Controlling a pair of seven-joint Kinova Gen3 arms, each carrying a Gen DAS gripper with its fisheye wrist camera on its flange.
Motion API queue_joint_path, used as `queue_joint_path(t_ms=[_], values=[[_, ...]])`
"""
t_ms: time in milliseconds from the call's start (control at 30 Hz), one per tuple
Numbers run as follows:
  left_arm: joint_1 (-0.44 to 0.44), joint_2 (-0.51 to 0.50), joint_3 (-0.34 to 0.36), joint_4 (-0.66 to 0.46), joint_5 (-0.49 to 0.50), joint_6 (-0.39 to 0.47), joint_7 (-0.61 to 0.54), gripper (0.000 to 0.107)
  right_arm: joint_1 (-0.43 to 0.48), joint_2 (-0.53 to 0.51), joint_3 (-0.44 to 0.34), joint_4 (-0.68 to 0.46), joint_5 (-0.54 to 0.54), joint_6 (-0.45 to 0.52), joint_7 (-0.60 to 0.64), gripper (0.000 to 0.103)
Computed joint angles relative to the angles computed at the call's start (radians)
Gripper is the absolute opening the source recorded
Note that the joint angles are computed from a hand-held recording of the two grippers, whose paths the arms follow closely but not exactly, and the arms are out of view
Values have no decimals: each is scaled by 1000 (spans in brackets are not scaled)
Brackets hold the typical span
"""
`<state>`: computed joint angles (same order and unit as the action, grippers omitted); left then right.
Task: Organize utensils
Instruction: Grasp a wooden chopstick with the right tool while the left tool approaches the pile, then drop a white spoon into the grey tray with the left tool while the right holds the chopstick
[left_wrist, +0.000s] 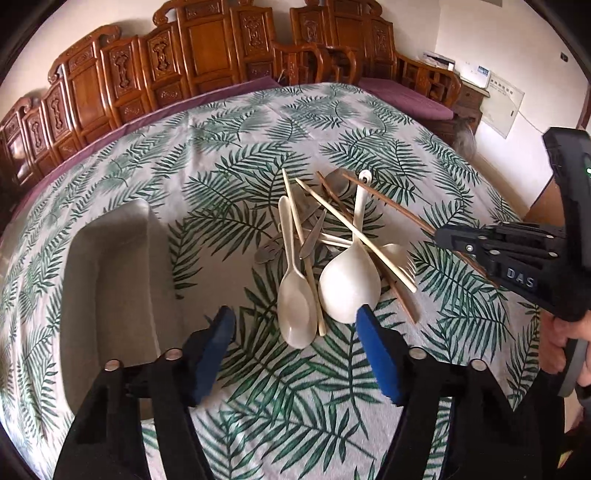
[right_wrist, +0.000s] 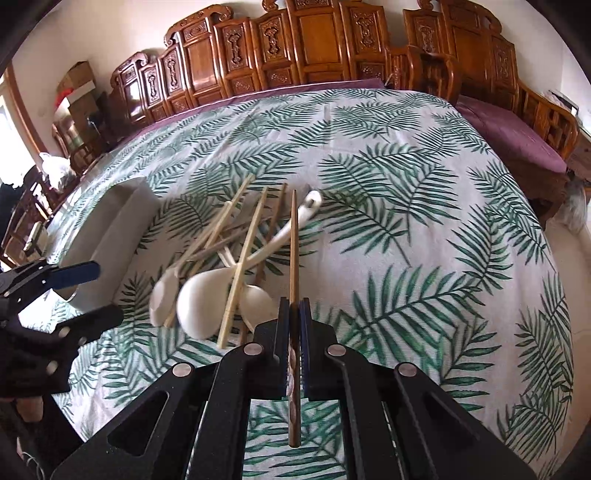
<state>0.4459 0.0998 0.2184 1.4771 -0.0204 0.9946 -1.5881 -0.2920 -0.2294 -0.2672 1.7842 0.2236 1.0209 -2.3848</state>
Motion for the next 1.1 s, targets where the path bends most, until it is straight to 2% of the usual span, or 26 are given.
queue_joint_path(t_ms=[167, 467, 767, 1100], values=[[11, 91, -9, -74, 1, 44, 59, 41, 17, -15, 21, 17, -15, -10, 5, 6], [34, 177, -34, -163, -19, 93, 101, 23, 39, -33, 30, 16, -44, -26, 28, 6], [47, 204, -35, -199, -14, 123, 85, 21, 53, -38, 31, 9, -58, -30, 44, 6], [91, 233, -53, -223, -80, 148, 122, 22, 57, -40, 30, 1, -65, -30, 55, 6]])
